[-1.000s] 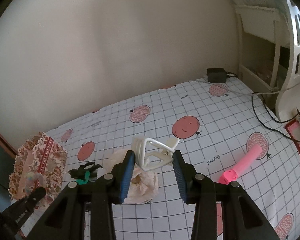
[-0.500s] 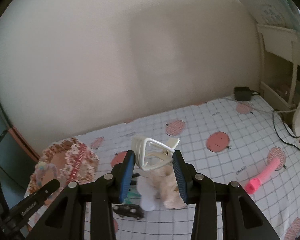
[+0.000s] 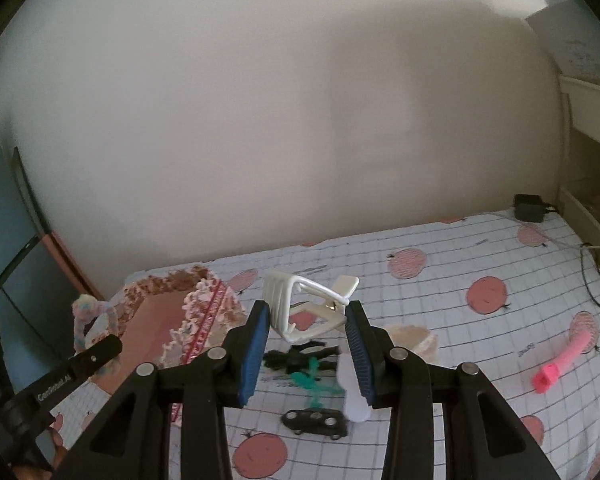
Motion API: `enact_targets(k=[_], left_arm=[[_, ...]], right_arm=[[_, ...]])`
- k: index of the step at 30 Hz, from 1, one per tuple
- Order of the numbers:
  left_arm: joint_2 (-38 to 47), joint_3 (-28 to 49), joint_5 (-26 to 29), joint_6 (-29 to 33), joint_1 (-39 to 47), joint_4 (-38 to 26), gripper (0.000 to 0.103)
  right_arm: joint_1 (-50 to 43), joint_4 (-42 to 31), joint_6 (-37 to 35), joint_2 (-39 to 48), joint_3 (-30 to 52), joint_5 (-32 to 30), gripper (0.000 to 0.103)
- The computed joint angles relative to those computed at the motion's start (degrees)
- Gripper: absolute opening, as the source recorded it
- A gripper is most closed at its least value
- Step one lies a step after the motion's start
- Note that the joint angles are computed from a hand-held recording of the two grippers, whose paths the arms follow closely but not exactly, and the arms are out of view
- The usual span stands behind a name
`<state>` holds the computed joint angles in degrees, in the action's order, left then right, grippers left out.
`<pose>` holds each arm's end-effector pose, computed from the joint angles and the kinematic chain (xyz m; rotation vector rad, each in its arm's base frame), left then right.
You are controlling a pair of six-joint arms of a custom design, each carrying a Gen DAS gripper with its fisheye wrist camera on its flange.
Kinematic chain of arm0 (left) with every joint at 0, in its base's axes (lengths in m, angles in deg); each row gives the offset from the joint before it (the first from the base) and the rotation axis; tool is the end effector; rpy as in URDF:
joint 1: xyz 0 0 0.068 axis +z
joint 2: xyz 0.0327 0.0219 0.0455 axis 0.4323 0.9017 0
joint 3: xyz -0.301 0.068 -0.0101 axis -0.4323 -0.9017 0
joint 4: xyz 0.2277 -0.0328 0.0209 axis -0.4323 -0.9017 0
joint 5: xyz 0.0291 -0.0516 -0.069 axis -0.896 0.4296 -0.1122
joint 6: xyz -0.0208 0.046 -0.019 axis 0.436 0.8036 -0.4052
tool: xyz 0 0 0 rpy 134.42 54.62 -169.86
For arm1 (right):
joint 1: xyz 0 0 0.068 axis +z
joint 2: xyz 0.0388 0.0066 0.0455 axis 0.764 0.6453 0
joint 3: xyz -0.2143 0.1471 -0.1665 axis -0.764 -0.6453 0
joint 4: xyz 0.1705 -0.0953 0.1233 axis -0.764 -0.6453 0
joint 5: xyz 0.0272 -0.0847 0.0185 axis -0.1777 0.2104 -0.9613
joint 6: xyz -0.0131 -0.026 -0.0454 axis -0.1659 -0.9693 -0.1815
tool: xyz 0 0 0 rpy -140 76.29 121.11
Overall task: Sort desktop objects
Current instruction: 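Carry the rope with the left tool and the clip with the right tool over the floral box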
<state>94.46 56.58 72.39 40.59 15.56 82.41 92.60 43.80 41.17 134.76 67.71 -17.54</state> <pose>0.2990 -0.0571 0.2270 -0.0462 2.2722 -0.3642 0.2650 0.2201 0.2223 0.3136 2.1311 0.2664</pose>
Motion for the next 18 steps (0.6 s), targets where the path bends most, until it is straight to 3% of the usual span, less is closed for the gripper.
enact_targets(k=[18], left_arm=[[0.03, -1.14, 4.14, 0.02, 9.97, 0.4, 0.009]], right_arm=[[4.86, -1.01, -0.99, 9.31, 10.93, -2.17, 0.042]])
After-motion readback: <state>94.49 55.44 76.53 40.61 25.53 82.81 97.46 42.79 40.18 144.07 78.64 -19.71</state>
